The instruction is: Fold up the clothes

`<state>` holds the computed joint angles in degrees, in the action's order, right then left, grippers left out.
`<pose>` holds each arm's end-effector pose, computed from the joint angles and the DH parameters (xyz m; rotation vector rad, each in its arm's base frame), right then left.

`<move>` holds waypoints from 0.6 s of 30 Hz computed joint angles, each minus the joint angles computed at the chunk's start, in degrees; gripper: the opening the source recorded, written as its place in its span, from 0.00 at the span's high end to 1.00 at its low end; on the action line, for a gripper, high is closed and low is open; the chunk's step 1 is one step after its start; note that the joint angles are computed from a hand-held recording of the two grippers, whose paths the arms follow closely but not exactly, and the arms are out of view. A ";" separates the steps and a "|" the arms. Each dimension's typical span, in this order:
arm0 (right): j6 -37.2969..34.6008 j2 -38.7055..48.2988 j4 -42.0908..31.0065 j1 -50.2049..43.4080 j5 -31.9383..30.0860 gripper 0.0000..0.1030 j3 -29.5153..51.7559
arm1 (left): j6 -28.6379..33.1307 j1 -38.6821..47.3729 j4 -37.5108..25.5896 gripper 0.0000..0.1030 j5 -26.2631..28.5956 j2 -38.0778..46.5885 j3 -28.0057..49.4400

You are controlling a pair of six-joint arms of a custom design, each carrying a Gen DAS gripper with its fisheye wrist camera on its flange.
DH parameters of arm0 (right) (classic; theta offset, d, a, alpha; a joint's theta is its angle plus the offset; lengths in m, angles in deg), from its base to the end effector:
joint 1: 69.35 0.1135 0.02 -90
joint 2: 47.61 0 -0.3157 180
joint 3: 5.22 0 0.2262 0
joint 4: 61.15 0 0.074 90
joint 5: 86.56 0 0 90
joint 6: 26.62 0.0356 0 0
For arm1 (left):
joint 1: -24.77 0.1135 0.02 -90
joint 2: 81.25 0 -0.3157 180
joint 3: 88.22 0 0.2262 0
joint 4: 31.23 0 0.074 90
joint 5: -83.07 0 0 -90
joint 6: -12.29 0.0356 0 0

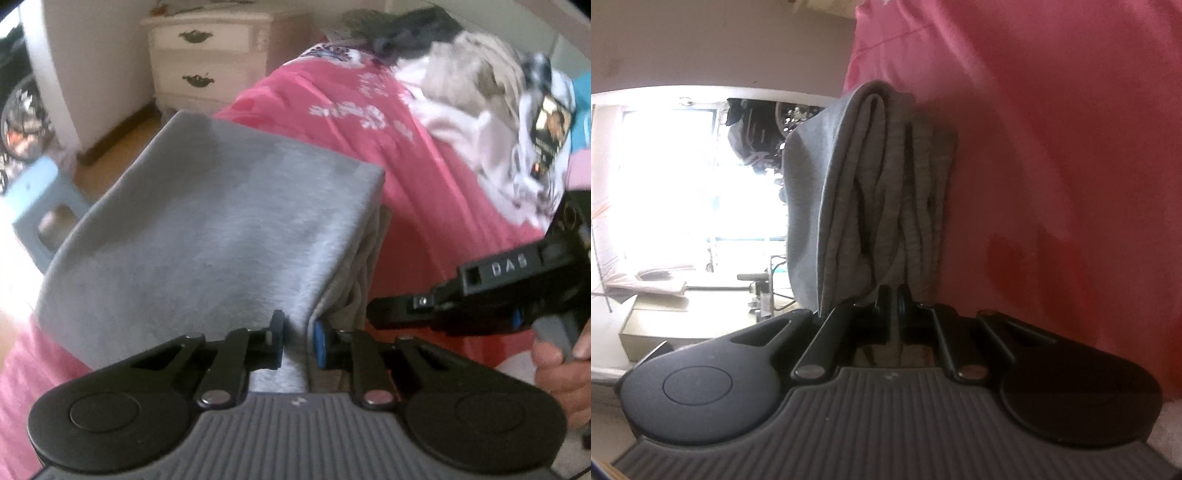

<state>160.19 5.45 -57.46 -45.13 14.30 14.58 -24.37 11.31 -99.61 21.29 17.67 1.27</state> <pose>0.1069 0.0407 0.1880 1.4409 1.7502 1.0416 0.3018 -0.0895 0.2853 1.5616 2.2354 -0.5448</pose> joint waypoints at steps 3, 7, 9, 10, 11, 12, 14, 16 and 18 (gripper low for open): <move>-1.28 1.38 2.78 -1.96 -2.63 0.98 -0.55 | -0.74 0.17 -0.44 0.84 0.29 0.63 0.51; -1.78 2.15 4.33 -3.31 -4.54 0.98 -1.32 | -0.91 0.30 0.76 0.88 1.08 -0.07 -0.62; -2.41 3.39 5.75 -3.69 -5.38 0.97 -1.43 | -0.29 0.84 0.59 0.90 1.96 -0.32 -0.80; -2.73 4.05 6.49 -3.86 -5.79 0.97 -1.48 | 0.25 1.22 0.33 0.90 2.47 -0.41 -0.78; -3.31 5.49 7.88 -4.37 -6.73 0.97 -1.49 | 0.74 1.57 -0.01 0.90 2.89 -0.43 -0.63; -3.74 7.58 9.77 -4.64 -7.49 0.97 -1.45 | 1.23 1.92 -0.38 0.90 3.32 -0.44 -0.45; -4.55 11.37 13.37 -5.39 -9.04 0.97 -1.53 | 1.80 2.59 -1.24 0.91 4.25 -0.34 -0.01; -5.39 16.01 19.04 -7.63 -11.12 0.97 -2.13 | 1.80 3.05 -1.83 0.91 5.05 -0.16 0.34; -6.43 22.28 26.84 -11.53 -14.29 0.98 -2.82 | 1.71 3.41 -2.23 0.91 5.69 -0.02 0.51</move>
